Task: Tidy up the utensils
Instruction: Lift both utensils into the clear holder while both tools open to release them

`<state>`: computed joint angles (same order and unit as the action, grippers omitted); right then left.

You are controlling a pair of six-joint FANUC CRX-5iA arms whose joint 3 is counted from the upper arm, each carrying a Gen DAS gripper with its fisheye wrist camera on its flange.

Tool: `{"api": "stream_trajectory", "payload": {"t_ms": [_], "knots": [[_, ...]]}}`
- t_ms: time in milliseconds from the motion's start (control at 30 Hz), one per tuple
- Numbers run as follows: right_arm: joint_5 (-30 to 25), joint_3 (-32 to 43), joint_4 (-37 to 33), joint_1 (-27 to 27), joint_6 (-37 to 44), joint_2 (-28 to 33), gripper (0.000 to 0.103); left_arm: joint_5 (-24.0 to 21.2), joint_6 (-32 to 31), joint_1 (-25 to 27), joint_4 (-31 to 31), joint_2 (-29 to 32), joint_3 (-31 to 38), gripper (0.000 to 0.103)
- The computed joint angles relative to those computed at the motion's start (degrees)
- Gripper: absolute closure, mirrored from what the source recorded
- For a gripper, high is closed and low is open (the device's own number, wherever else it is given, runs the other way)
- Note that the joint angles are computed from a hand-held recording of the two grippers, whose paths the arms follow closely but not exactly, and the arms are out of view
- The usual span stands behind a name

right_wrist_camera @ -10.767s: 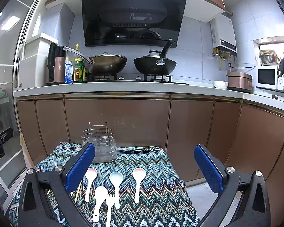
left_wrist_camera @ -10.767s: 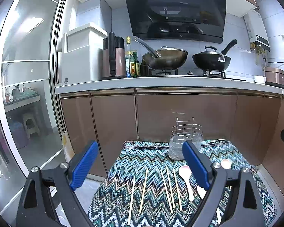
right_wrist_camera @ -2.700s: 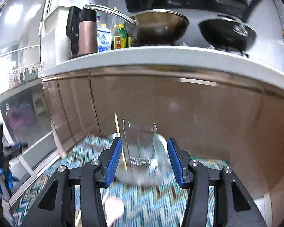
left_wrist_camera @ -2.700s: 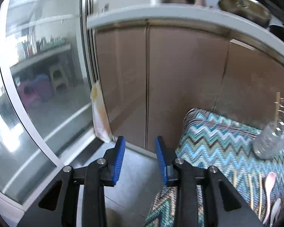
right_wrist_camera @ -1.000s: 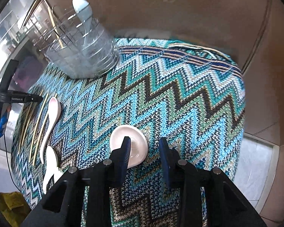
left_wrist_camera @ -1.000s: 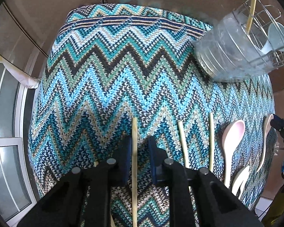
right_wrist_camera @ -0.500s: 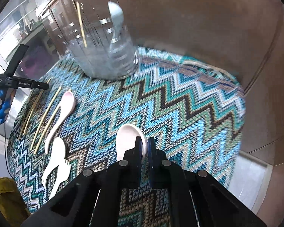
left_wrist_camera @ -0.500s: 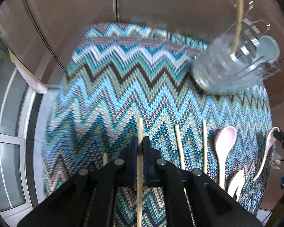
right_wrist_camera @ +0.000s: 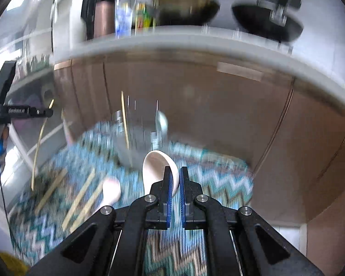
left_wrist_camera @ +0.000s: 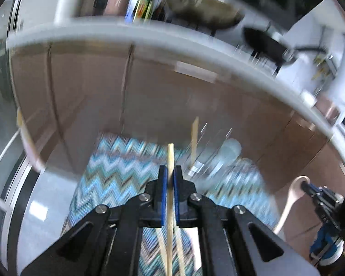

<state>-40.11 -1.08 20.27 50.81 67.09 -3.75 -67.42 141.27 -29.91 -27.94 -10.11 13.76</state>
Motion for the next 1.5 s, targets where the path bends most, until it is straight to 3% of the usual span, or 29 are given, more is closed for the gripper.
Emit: {"api": "stream_trajectory", "payload": {"t_ms": [67, 200, 267, 400, 600, 900, 1000, 1100, 1233, 1267, 1500], "knots": [[3.91, -0.29, 8.63, 0.78, -8.13, 0.73, 0.097, 0.73, 2.07, -1.67, -3.88, 1.69, 3.31, 0.098], [11.69, 0.79, 21.51, -0.37, -22.32, 4.3, 0.097, 6.98, 8.19, -2.06, -9.75, 4.88, 7.87, 0.098], [15.47, 0.45, 31.18, -1.67, -31.86, 6.65, 0.097, 9.52, 11.91, -1.99, -13.06, 6.81, 9.26, 0.098], [21.08, -0.51, 53.05, -5.88, -52.61, 11.49, 0.097, 10.17, 18.38, -3.03, -19.89, 11.95, 12.84, 0.098], [23.29, -2.2, 78.07, -10.97, -76.08, 15.35, 0.097, 9.33, 25.85, -4.84, -30.07, 17.16, 13.23, 0.098], [22.06, -3.74, 97.65, -13.85, -91.91, 18.62, 0.097, 8.77, 31.93, -6.89, -38.5, 20.18, 9.67, 0.098], [21.13, -4.3, 98.41, -13.35, -91.27, 19.08, 0.097, 8.11, 33.51, -8.44, -41.41, 20.5, 8.33, 0.097], [21.02, -5.35, 97.39, -12.91, -90.7, 18.88, 0.093, 7.92, 31.03, -8.84, -40.58, 20.26, 7.26, 0.096], [23.23, -6.46, 93.14, -12.76, -89.03, 17.75, 0.068, 6.86, 30.8, -10.57, -41.08, 18.71, 5.96, 0.074], [23.85, -6.96, 92.57, -12.83, -89.26, 17.15, 0.065, 6.48, 30.55, -11.07, -41.05, 18.04, 5.75, 0.072], [23.41, -9.5, 82.49, -10.64, -82.02, 12.55, 0.064, 1.45, 24.48, -14.76, -40.93, 12.93, 5.93, 0.07]]}}
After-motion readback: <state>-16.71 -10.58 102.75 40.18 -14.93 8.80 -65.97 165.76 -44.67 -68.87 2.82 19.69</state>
